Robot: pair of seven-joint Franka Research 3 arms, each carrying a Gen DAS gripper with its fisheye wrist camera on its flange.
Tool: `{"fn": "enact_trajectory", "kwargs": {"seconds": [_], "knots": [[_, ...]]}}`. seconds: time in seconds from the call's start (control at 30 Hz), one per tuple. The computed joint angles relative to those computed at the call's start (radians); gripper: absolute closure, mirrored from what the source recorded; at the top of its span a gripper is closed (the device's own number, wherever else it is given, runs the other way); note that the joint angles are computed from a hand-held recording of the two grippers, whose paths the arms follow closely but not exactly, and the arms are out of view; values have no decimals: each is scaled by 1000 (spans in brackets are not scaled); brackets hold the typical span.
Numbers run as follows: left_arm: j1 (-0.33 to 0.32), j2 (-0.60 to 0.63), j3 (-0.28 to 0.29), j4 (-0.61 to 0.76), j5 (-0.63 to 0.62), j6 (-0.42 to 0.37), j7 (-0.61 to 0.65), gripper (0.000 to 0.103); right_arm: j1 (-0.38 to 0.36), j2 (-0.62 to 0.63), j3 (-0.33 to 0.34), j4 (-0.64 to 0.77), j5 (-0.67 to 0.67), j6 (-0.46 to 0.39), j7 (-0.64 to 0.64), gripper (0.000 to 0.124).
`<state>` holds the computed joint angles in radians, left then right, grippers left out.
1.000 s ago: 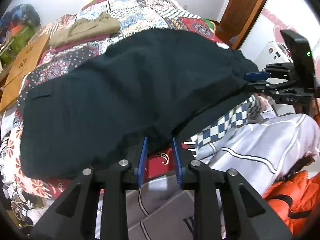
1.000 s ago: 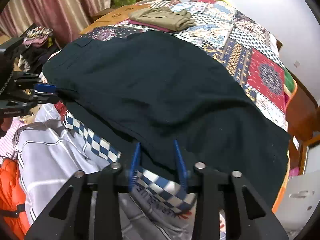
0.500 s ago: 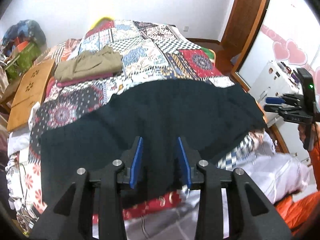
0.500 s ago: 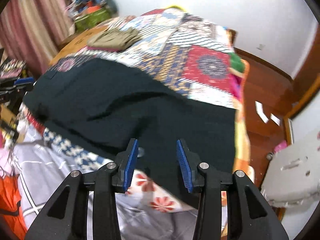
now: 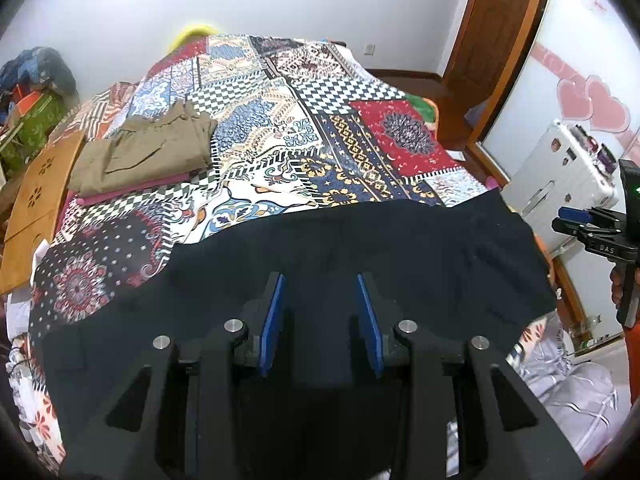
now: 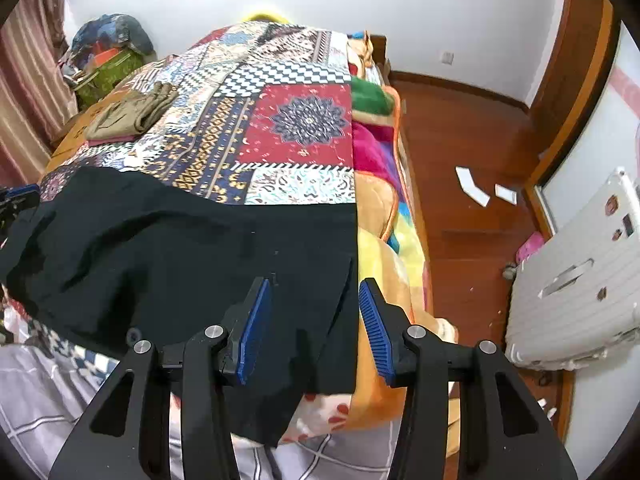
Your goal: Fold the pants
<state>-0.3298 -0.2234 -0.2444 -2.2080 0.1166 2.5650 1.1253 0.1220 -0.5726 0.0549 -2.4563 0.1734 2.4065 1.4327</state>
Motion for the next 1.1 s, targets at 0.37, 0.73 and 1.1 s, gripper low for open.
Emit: {"fn": "enact_trajectory", "kwargs": {"seconds": [0.37, 0.73, 1.1], "knots": [[11, 128, -4, 38, -30, -23, 3, 66, 4, 116, -34, 2, 52, -5, -15, 81], [13, 120, -13, 13, 35, 10, -62, 63, 5, 169, -27, 21, 86, 69, -23, 114], [13, 119, -14, 13, 53, 6, -79, 61, -43, 117, 46, 1, -94, 285, 86, 119]]}}
